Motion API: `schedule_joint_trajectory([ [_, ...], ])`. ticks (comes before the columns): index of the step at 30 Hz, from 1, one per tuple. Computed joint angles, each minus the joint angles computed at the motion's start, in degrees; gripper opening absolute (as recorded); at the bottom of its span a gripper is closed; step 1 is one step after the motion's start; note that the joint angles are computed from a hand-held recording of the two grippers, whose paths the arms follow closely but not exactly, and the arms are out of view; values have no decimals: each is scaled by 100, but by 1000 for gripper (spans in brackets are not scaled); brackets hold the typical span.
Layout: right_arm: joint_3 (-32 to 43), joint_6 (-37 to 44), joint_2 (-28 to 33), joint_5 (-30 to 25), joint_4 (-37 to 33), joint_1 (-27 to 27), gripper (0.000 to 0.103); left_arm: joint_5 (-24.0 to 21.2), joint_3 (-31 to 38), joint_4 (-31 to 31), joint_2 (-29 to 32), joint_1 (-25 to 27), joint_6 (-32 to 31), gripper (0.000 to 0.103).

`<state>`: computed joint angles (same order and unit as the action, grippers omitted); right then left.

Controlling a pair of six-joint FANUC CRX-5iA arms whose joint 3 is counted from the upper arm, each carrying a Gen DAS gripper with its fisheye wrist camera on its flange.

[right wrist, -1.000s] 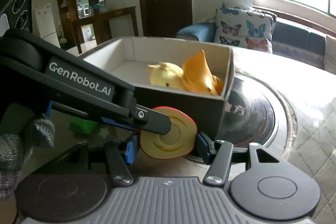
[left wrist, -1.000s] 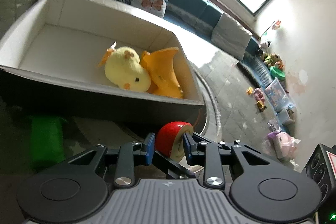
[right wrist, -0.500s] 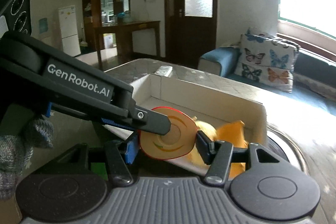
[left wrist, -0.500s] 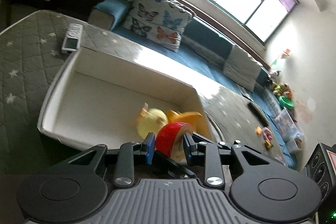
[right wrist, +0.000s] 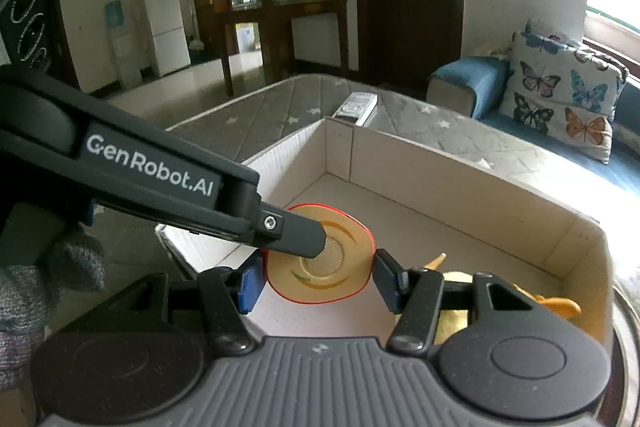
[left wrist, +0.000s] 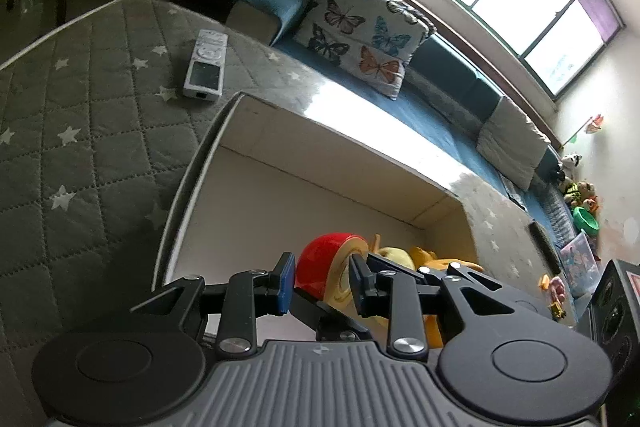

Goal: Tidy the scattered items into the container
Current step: 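Carry the disc over the box, lower it and open the left gripper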

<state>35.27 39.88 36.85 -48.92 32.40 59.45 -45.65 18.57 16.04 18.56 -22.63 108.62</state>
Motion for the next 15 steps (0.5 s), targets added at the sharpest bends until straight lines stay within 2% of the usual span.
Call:
schedule_joint_trajectory([
  [8, 1296, 1022, 620, -879, -1013, -176, 58, -276, 314, -33, 293, 43, 31, 32],
  [15, 1451, 1113, 675, -1038, -1192, -203, 58, -418, 436, -64, 419, 51, 54, 32],
])
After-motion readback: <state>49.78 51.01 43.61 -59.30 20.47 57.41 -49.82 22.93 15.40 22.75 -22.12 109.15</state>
